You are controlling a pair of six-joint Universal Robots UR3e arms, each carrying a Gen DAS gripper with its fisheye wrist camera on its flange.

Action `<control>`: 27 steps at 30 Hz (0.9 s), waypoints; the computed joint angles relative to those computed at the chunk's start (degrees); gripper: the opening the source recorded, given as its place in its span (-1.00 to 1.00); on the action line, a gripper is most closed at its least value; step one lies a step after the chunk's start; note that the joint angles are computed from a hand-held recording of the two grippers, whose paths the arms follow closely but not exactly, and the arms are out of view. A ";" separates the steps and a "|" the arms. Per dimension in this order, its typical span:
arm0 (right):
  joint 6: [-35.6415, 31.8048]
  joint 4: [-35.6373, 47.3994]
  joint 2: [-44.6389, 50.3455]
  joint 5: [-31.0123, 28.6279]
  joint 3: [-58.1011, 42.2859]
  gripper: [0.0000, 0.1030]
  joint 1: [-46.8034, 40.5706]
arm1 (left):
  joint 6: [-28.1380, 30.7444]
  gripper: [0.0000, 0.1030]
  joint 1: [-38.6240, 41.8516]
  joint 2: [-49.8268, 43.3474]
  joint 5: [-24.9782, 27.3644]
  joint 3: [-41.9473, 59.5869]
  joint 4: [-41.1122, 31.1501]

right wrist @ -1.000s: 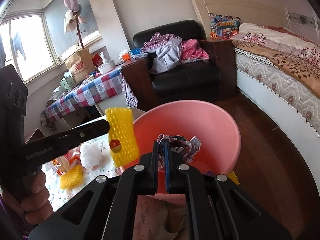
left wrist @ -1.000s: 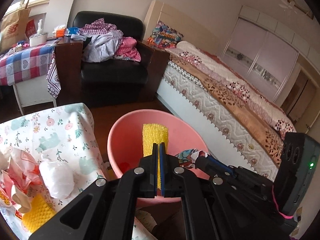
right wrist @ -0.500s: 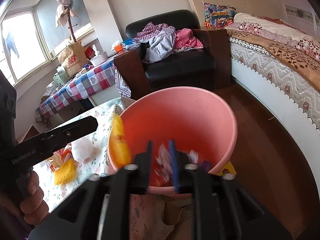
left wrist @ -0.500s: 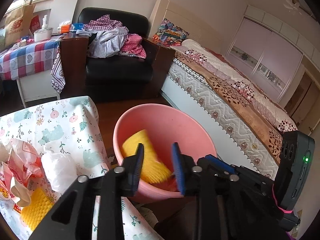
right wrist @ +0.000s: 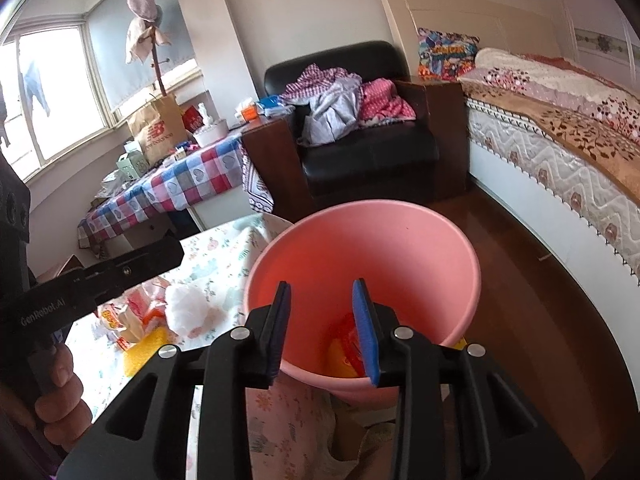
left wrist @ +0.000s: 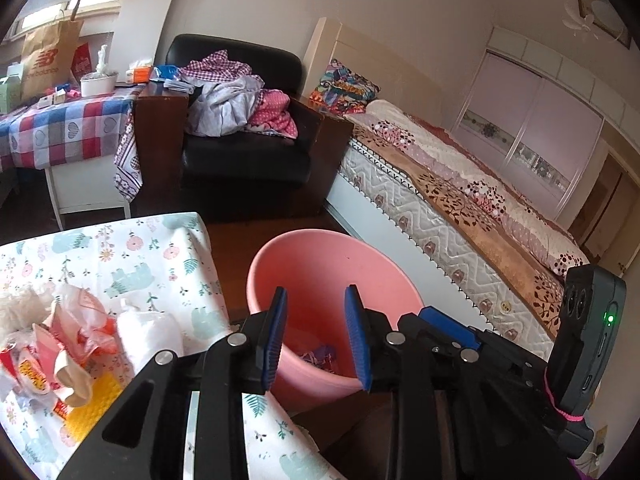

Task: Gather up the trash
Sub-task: 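Move both open tools back to the trash pile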

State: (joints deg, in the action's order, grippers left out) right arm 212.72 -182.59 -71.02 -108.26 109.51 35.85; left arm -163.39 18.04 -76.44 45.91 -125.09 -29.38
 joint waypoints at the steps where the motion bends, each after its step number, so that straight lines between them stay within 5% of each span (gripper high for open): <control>1: -0.09 0.30 0.18 -0.46 -0.68 -0.34 0.55 | 0.73 -0.45 1.02 1.35 -0.57 -0.53 -1.17; 5: -0.57 1.62 0.54 -1.17 -2.72 -0.17 1.99 | 3.92 -0.45 5.31 6.45 -2.77 -2.34 -6.35; 14: -1.28 5.81 3.11 -2.01 -8.96 -0.16 5.35 | 15.89 -0.45 17.53 18.74 -7.24 -4.34 -26.11; 17: -1.58 6.58 4.00 -1.69 -10.54 -0.16 6.05 | 22.14 -0.38 22.59 23.25 -8.48 -4.26 -35.33; 19: -1.92 7.62 4.96 -1.63 -12.33 -0.16 6.79 | 26.54 -0.05 26.54 26.68 -9.18 -4.19 -41.96; 27: -2.69 10.86 8.15 -0.98 -17.57 -0.16 8.89 | 49.94 -0.04 43.95 35.93 -10.85 -0.11 -73.66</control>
